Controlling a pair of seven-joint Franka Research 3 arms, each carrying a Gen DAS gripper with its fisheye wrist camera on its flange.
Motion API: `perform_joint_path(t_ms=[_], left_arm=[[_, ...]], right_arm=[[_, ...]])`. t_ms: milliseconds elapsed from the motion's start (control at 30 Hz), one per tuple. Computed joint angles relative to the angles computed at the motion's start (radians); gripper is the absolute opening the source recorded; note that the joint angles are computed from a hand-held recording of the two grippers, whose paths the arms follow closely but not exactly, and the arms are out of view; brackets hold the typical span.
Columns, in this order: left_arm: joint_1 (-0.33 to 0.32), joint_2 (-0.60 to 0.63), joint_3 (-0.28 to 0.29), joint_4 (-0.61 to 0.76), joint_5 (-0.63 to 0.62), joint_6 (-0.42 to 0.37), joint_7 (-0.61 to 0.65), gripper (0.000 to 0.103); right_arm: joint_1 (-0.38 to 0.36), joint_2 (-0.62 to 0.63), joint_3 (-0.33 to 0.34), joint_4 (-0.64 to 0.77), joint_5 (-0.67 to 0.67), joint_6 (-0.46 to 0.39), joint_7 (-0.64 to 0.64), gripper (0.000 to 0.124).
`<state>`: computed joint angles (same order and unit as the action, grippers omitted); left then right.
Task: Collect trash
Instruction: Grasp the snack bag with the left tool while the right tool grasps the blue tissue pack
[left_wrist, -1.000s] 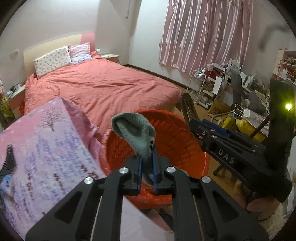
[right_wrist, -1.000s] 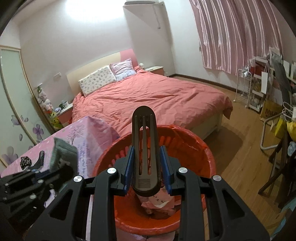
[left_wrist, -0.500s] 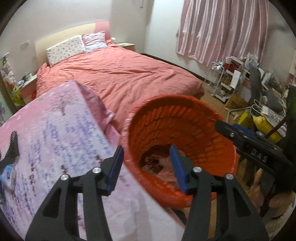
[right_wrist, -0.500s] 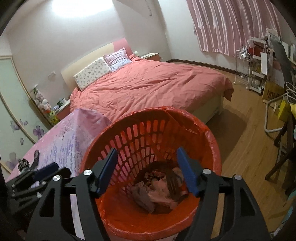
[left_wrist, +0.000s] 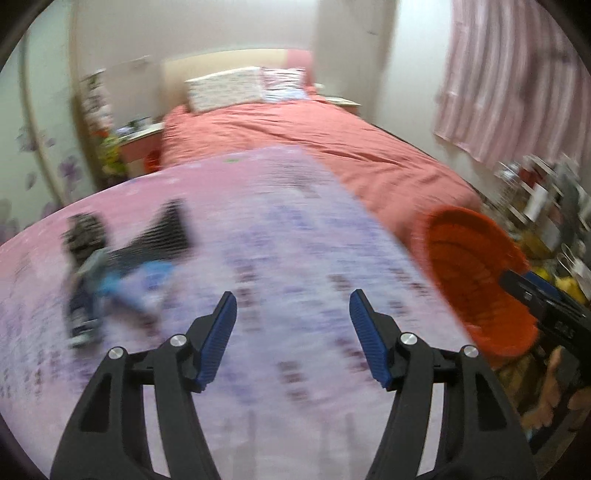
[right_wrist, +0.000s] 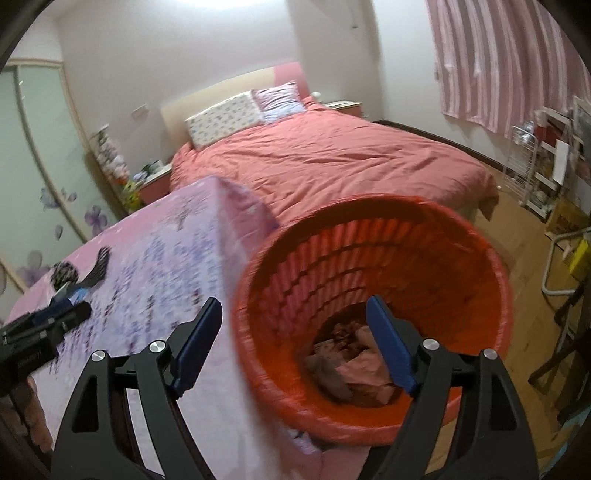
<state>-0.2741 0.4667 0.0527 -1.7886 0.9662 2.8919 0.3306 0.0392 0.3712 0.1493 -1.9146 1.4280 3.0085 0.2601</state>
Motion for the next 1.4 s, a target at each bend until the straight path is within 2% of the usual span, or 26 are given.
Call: perform_joint_path(t_ms=[33,67,200,267,367,467,600,667,700,800,900,1000,1067,1133,1267,1400], left_arm=[[-0.014,-0.028,0.039,-0.036,0.038,-0.011,-0.055,0.063],[-0.015,-0.045,0.054,-0.056,0.066,-0.024,-0.091,0.063],[0.035,-0.119,0.084,-0.146,0.149,-0.082,-0.220,0.063],[0.080,-0.131,0.077,-0.170,0.148,-0.083,-0.238,0.064],[0.173,-0.118,0.036,-0.179,0.078,-0.042,-0.190,0.064],[0.225,-0.083,0.009,-0.155,-0.004,-0.032,-0.115,0.064],[0.233,-0.023,0.004,-0.095,-0.091,-0.044,-0.043,0.063],[0.226,0.000,0.013,-0.072,-0.113,-0.047,-0.023,0.057],[0.228,0.011,0.012,-0.063,-0.133,-0.050,-0.006,0.047],[0.213,0.002,0.036,-0.083,-0.141,-0.047,-0.004,0.042],[0.192,-0.046,0.062,-0.149,-0.102,-0.061,-0.015,0.042],[0.169,-0.116,0.088,-0.236,0.000,-0.110,-0.091,0.043],[0.177,-0.154,0.092,-0.284,0.066,-0.135,-0.147,0.044],[0.196,-0.183,0.093,-0.323,0.126,-0.134,-0.209,0.045],[0.266,-0.202,0.060,-0.356,0.147,-0.069,-0.254,0.045],[0.302,-0.206,0.033,-0.362,0.164,-0.069,-0.255,0.046]], right_arm=[[0.007,-0.003,0.005,-0.006,-0.003,0.001,-0.001,0.080],[0.014,-0.008,0.007,-0.012,-0.013,0.001,0.004,0.080],[0.046,-0.016,0.017,-0.031,-0.063,0.006,0.030,0.080],[0.057,-0.016,0.021,-0.038,-0.093,0.008,0.050,0.080],[0.074,-0.016,0.028,-0.048,-0.157,0.009,0.094,0.080],[0.090,-0.015,0.038,-0.058,-0.219,0.016,0.137,0.080],[0.103,-0.011,0.052,-0.071,-0.297,0.032,0.188,0.080],[0.114,-0.005,0.052,-0.073,-0.352,0.034,0.233,0.080],[0.114,-0.004,0.056,-0.075,-0.372,0.036,0.250,0.080],[0.114,0.002,0.073,-0.079,-0.429,0.039,0.289,0.080],[0.110,0.006,0.099,-0.085,-0.462,0.048,0.301,0.080],[0.117,0.016,0.113,-0.079,-0.505,0.046,0.328,0.080],[0.128,0.028,0.116,-0.067,-0.538,0.038,0.354,0.080],[0.148,0.048,0.115,-0.043,-0.580,0.025,0.389,0.080],[0.185,0.090,0.107,0.018,-0.666,-0.014,0.467,0.080],[0.263,0.158,0.049,0.117,-0.802,-0.078,0.600,0.080]])
